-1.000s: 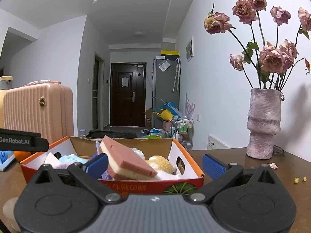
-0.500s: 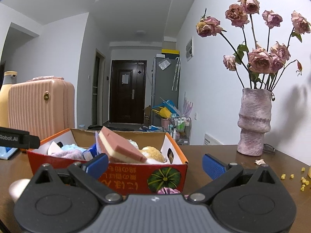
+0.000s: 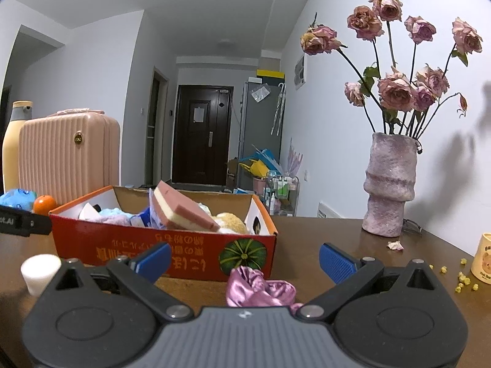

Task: Organize soft objects
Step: 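Lower the left tool onto the white round sponge puck while the right tool approaches the pink satin scrunchie, then close the left tool on the sponge puck while the right tool closes on the pink scrunchie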

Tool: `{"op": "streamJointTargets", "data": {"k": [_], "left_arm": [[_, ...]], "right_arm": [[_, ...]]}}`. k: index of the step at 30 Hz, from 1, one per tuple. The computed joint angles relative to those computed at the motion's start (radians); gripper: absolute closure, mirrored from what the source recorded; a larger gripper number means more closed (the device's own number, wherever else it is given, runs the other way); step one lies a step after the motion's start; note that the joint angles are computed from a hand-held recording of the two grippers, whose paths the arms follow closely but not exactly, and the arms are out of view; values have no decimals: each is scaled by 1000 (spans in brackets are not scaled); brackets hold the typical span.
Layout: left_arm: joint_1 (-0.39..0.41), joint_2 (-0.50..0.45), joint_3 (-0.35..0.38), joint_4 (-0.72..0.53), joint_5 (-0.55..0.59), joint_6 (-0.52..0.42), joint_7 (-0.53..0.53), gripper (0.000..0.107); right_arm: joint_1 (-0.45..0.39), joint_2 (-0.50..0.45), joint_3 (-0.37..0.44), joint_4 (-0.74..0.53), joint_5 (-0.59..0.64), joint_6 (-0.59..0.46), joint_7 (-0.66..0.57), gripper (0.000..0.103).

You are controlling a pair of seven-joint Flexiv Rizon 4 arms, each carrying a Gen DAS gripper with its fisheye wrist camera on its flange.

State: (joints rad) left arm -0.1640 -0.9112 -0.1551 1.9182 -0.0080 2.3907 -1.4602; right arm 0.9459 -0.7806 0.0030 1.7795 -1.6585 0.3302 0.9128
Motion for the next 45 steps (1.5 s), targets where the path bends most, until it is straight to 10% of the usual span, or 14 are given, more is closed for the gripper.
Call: {"op": "streamJointTargets", "data": {"k": [31, 38, 45], "left_arm": [[10, -7, 0, -60, -50, -360, 77, 4], [52, -19, -44, -60, -1, -325, 89, 48], [88, -25, -79, -52, 57, -284, 81, 49]], "right_arm": [[-31, 26, 32, 49, 68, 83, 20, 0], [-49, 32, 32, 55, 74, 124, 39, 0], [-67, 35, 32, 58, 79, 165, 49, 0]]}}
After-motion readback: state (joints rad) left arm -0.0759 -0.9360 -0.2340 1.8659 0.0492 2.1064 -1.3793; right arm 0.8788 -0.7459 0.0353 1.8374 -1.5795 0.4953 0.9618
